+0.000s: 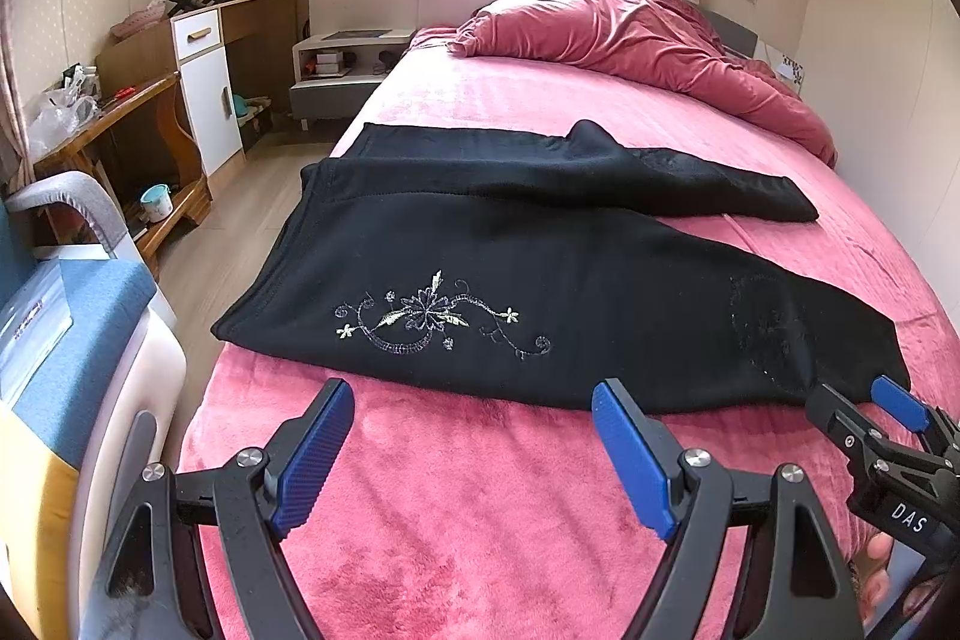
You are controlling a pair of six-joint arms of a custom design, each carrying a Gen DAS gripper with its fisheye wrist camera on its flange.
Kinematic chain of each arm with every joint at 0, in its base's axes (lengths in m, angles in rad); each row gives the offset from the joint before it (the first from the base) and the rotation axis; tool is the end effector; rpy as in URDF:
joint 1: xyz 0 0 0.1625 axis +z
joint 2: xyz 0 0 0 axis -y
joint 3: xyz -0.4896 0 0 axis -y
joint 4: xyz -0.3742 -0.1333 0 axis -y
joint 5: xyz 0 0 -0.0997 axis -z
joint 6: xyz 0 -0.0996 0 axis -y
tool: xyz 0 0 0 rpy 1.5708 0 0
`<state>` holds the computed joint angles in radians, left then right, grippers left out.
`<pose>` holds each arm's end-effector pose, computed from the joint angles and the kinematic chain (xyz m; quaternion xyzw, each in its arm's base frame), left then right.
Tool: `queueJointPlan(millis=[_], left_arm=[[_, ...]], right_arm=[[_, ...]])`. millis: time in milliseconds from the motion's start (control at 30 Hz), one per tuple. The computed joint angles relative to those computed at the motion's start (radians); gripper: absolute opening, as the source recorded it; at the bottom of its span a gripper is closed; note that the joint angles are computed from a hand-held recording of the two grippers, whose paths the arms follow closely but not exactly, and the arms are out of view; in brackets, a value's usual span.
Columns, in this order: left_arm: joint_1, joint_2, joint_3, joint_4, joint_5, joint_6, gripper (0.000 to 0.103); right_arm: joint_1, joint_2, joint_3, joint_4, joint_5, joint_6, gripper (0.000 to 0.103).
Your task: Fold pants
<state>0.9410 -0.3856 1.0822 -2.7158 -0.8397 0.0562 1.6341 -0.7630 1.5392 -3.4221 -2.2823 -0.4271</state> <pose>-0.3466 -0.8148 0.0830 0.2314 0.8842 -0.2977 0.2755 0.1146 -0.7289 0.2905 0.0225 -0.8244 0.4179 0.3811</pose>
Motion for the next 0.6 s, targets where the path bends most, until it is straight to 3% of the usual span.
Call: queueJointPlan(millis=[400,467,533,600], left_arm=[[0.007,0.002,-0.007,0.047,-0.018,-0.018,0.083],[0.019,0.002,-0.025,0.099,-0.054,-0.052,0.087],[0.028,0.005,-0.038,0.129,-0.067,-0.072,0.099],[0.044,0.003,-0.046,0.147,-0.109,-0.09,0.1]], right_arm=[[-0.01,-0.011,0.006,0.015,0.003,0.024,0.103],[-0.025,-0.036,0.017,0.064,0.029,0.088,0.103],[-0.045,-0.064,0.032,0.103,0.063,0.161,0.103],[-0.072,-0.099,0.054,0.129,0.094,0.251,0.103]])
